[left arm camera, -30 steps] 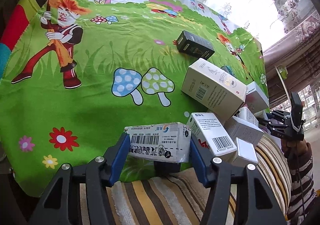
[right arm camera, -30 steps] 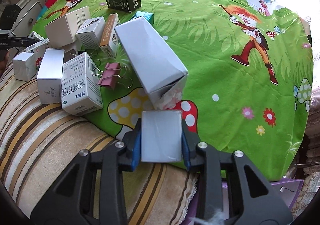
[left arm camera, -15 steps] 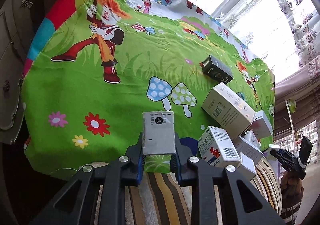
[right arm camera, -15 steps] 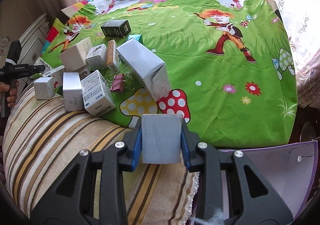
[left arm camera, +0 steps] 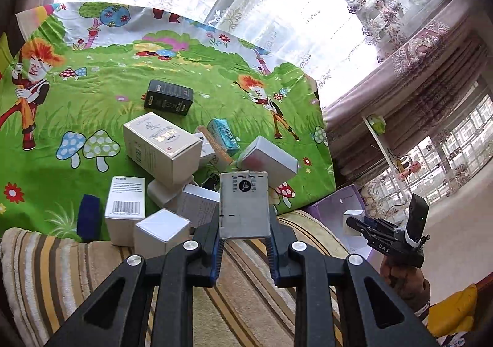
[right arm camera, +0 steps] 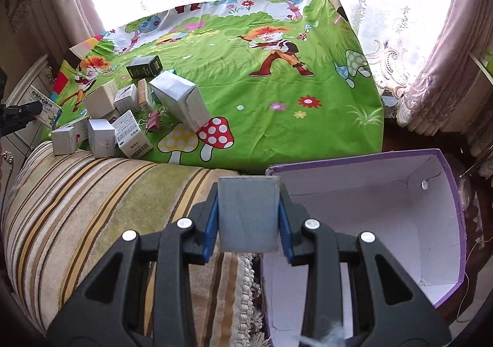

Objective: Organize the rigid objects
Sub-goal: 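Carry the white boxes to the purple box and release them from both grippers, then move both open grippers back toward the boxes on the sheet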

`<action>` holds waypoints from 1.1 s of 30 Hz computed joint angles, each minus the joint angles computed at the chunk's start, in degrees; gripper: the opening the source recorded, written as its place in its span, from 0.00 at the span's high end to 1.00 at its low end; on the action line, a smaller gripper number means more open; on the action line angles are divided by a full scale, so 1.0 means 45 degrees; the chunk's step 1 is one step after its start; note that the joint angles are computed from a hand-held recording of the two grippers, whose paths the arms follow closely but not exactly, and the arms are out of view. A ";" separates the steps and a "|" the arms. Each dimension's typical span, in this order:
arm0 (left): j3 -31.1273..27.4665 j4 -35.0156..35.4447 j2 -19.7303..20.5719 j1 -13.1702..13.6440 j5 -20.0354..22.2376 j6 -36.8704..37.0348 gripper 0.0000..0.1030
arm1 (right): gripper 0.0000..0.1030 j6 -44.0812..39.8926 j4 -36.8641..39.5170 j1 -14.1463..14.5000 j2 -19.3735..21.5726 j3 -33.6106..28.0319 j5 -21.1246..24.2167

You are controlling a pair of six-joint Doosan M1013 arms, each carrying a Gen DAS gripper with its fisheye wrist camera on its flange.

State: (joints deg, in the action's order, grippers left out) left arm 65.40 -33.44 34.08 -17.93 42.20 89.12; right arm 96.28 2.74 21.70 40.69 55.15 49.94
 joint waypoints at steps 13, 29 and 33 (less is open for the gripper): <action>-0.3957 -0.2707 0.2726 -0.1797 0.4160 0.1525 0.76 | 0.63 0.4787 -0.2868 -0.0310 -0.1382 0.2426 -0.0979; -0.4446 -0.1500 0.2864 -0.2159 0.4126 0.1632 0.36 | 0.22 0.5767 -0.3674 -0.0215 -0.1477 0.2635 -0.1208; -0.3746 -0.0871 0.2373 -0.2193 0.3173 0.1885 0.36 | 0.19 0.5033 -0.2807 -0.0191 -0.1499 0.2604 -0.1553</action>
